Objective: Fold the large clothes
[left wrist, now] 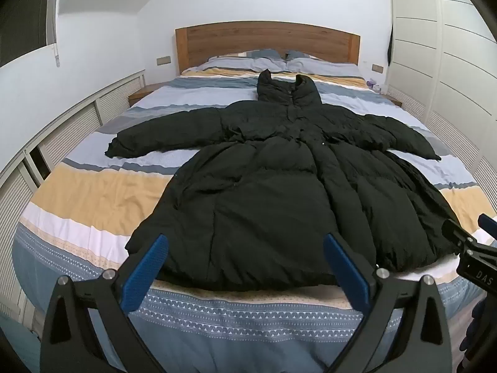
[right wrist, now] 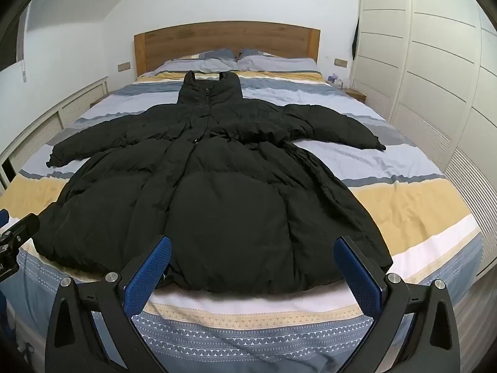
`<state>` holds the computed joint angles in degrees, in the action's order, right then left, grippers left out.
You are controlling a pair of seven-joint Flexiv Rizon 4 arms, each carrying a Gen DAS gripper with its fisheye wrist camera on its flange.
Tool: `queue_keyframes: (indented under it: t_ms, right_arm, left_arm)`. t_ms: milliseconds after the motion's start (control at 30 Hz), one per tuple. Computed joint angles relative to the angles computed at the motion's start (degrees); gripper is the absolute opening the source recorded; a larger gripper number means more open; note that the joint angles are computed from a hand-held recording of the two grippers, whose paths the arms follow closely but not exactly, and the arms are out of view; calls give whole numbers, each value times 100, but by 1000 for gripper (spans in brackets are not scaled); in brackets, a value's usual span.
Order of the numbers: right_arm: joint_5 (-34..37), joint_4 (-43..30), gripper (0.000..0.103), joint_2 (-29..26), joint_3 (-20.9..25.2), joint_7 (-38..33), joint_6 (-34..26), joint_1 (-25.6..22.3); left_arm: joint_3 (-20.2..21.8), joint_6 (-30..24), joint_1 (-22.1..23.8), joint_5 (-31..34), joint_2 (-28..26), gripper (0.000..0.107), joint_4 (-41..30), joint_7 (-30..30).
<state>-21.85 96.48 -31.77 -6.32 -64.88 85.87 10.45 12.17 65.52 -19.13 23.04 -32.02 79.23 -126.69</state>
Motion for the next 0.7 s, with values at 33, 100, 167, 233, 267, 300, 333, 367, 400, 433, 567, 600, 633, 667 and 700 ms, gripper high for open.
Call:
queue_keyframes:
  t_ms: [33, 100, 167, 233, 267, 300, 333, 367, 400, 433, 567, 600, 633, 667, 700]
  right_arm:
    - [-1, 1, 102, -3, -11, 3, 14, 6]
    - [-4, 13, 102, -4, -41, 18, 50, 26]
    - [1, 11, 102, -3, -34, 13, 43, 22]
    - [0, 18, 102, 5, -33, 7, 28, 21]
    - [-4, 26, 102, 13, -38, 8, 24, 26]
    - [-3, 32, 102, 21, -34, 7, 17, 24]
    - [19, -32, 102, -10, 39, -43, -22, -48]
    - [28, -50, 102, -29, 56, -64, -28, -68]
    - [27, -45, 102, -19, 48, -67, -36, -63]
    - [12, -38, 102, -70, -22, -23, 14, -6]
    - [-2, -49, 102, -86, -66, 12, -29, 41]
    - [-3, -50, 102, -86, -60, 13, -40, 38]
    - [-4, -51, 102, -86, -53, 13, -48, 34]
    - [-4, -52, 102, -86, -44, 10, -56, 27]
    - [-2, -57, 102, -88, -25, -3, -68, 11]
  left_arm:
    - [1, -17, -2, 0, 0, 101, -4, 0]
    - [-12, -31, 4, -7, 5, 101, -2, 10]
    - [-11, -73, -2, -7, 11, 101, -5, 8]
    - [-29, -79, 10, -17, 26, 101, 12, 9]
    - [-33, -80, 14, -21, 38, 101, 26, 4]
    - [-34, -116, 16, -16, 16, 101, -11, 22]
    - [-32, -116, 6, -8, -39, 101, -50, -7]
    - [-33, -117, 3, -9, -45, 101, -52, -12]
    - [-29, -120, -4, -5, -49, 101, -55, -23]
    - [-28, -129, -11, -3, -52, 101, -57, -30]
    - [-56, -2, 85, -59, -104, 101, 12, 30]
    - [-51, 6, 83, -74, -106, 101, 18, 38]
    - [-40, 12, 78, -82, -111, 101, 22, 39]
    - [-37, -9, 73, -101, -108, 101, 14, 50]
    - [-33, 1, 74, -108, -115, 101, 23, 52]
